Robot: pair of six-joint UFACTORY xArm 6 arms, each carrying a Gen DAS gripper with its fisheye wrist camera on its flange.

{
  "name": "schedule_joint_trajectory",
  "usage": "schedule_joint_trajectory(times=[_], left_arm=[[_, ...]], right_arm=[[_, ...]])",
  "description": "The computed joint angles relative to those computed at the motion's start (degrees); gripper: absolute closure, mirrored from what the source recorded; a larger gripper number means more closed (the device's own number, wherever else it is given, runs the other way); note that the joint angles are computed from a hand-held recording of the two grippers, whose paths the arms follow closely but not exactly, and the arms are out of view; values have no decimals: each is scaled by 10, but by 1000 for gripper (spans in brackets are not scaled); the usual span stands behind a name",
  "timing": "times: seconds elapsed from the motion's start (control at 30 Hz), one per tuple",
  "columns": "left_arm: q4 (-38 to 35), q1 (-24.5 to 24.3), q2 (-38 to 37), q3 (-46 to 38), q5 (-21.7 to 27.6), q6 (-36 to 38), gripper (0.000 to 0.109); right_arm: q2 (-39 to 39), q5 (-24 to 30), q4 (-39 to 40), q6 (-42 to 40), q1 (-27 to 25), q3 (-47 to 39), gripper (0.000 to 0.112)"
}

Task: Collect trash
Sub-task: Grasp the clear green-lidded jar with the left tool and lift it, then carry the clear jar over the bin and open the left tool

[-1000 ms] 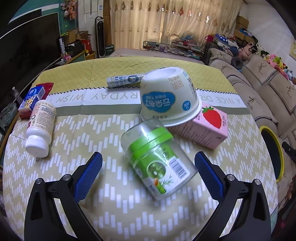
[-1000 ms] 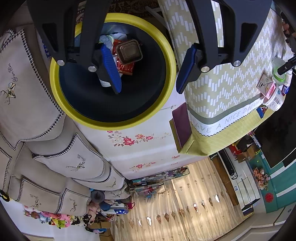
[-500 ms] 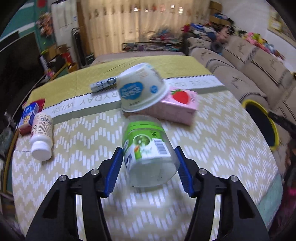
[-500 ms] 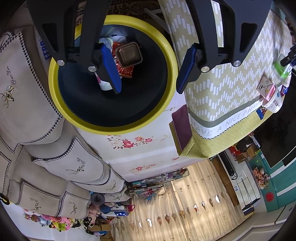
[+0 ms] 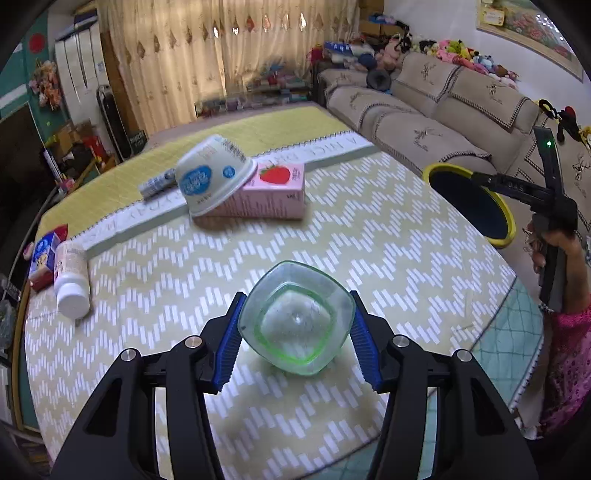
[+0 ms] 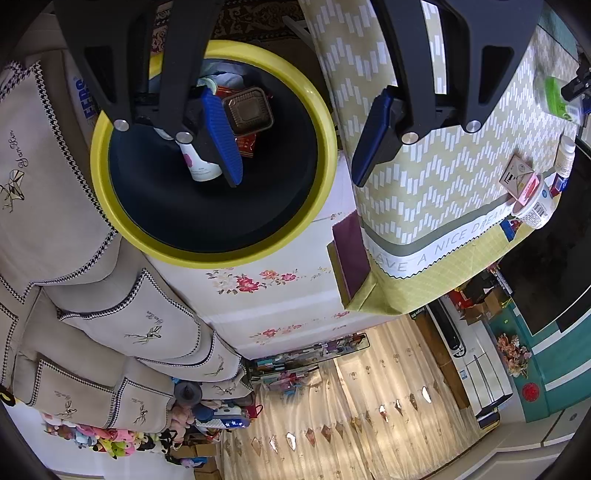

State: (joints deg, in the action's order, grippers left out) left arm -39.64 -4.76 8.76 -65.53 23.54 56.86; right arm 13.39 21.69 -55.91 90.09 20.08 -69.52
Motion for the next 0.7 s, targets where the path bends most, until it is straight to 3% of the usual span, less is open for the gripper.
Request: schedule_joint_trajectory(times=[0.37, 0.7], left_arm=[[-38, -25, -4, -19, 13, 51, 55], [-71, -87, 35, -122, 103, 84, 55]], right_arm=[[-36, -12, -41, 49, -11, 37, 54], [-107, 19, -94, 102, -12, 94, 54]])
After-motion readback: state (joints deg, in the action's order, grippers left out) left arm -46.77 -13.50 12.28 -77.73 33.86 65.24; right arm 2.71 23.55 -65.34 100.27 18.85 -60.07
